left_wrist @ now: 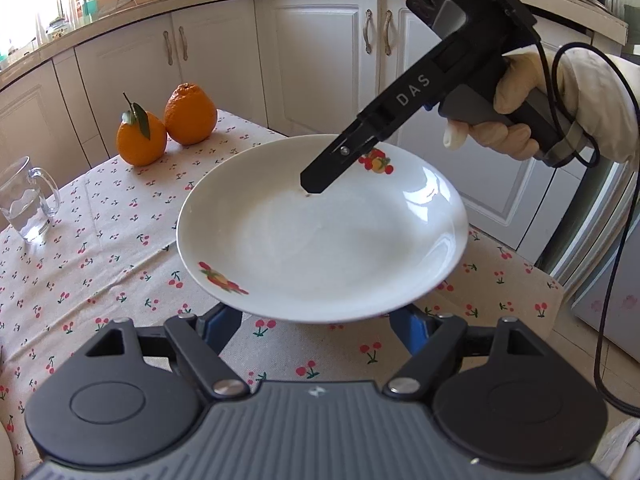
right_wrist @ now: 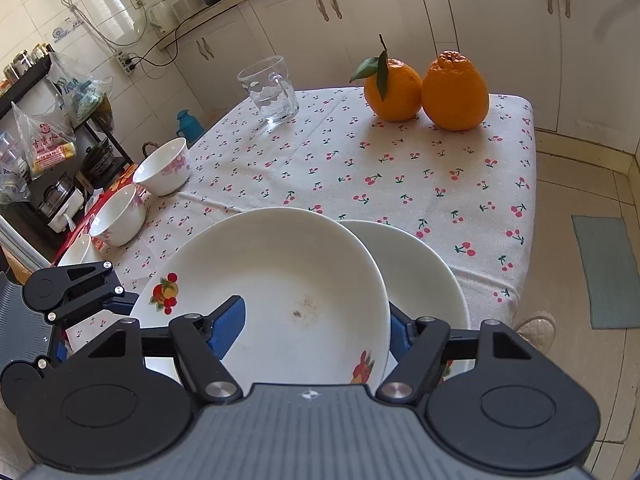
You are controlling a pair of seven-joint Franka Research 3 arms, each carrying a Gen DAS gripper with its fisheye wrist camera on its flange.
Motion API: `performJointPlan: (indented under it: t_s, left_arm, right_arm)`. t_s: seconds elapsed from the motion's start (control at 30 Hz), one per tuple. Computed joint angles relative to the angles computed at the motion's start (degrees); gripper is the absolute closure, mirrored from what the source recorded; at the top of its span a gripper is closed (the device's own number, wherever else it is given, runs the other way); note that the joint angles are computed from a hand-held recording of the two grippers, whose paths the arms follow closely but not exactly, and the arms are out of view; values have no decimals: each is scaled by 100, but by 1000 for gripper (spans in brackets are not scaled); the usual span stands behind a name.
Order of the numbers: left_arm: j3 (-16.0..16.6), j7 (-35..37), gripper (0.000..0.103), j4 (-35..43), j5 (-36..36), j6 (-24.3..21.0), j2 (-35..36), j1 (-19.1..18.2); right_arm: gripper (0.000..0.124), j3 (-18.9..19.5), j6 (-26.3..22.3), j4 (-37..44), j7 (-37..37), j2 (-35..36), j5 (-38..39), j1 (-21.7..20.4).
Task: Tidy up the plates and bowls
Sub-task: 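Lift the plate with the right tool and carry it over the plate stack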
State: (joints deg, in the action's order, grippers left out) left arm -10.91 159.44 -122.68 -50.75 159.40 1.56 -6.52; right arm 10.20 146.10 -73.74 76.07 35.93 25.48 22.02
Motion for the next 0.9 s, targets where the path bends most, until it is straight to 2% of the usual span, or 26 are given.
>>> performJointPlan:
  t_s: [0.53,0.9]
  left_arm:
    - [-169,-56,22,377,381,-93,362,197]
    - [-248,107,21,510,283,-260,470,314]
  right_arm:
    - [46,-29,114,-265,69,-68,69,-71]
    - [46,-13,258,-623,93,-286,129,-101]
